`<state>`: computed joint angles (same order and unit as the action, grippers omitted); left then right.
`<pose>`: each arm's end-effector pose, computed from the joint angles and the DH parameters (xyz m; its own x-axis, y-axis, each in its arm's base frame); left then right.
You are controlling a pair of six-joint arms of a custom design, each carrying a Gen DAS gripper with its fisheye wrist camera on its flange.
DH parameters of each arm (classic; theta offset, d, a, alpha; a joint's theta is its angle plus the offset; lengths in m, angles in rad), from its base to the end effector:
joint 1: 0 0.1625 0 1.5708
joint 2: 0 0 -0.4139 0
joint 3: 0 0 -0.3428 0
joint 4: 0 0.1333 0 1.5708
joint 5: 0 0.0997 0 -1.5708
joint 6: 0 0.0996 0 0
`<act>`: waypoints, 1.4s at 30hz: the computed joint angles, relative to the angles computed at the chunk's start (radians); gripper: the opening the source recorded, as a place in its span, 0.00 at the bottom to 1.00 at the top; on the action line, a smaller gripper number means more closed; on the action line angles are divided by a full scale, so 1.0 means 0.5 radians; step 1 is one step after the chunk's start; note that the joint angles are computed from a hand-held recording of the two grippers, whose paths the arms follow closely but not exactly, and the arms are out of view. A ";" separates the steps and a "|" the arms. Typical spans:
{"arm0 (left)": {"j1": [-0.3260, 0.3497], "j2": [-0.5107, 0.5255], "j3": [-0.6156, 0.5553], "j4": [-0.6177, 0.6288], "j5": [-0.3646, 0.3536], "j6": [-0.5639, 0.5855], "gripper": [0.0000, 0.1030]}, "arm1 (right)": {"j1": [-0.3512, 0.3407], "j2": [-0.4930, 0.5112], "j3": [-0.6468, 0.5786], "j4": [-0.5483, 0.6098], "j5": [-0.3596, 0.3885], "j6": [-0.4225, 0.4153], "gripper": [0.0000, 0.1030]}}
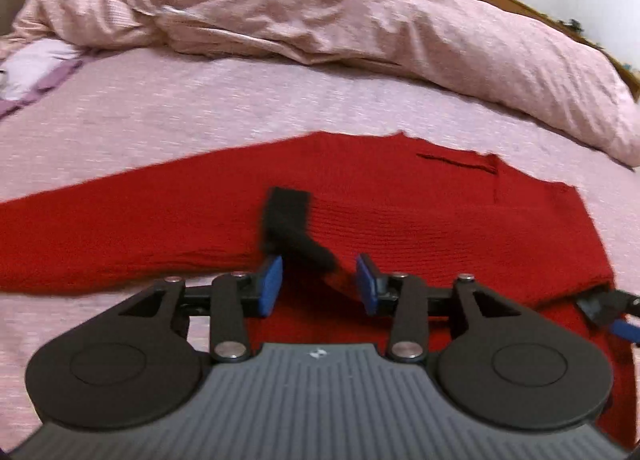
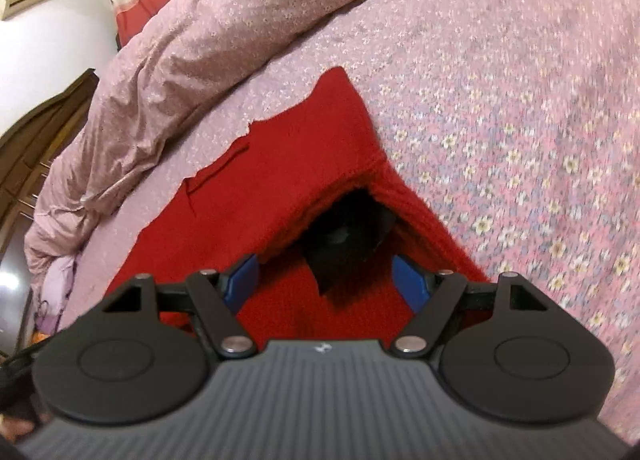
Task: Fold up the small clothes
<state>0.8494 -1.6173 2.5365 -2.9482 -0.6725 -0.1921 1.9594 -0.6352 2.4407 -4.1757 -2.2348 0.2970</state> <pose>-0.0432 -0.3689 0.2918 -0.7966 0.0202 -0.6042 0.4485 0.6900 -0.5681 0.2102 -0.3237 0.0915 -0.9343 0.2945 0.2010 0.0097 0.5846 -0.8113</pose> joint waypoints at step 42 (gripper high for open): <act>0.510 0.553 -0.466 -0.428 -0.344 0.620 0.58 | -0.088 -0.041 -0.630 0.566 -0.343 -0.934 0.72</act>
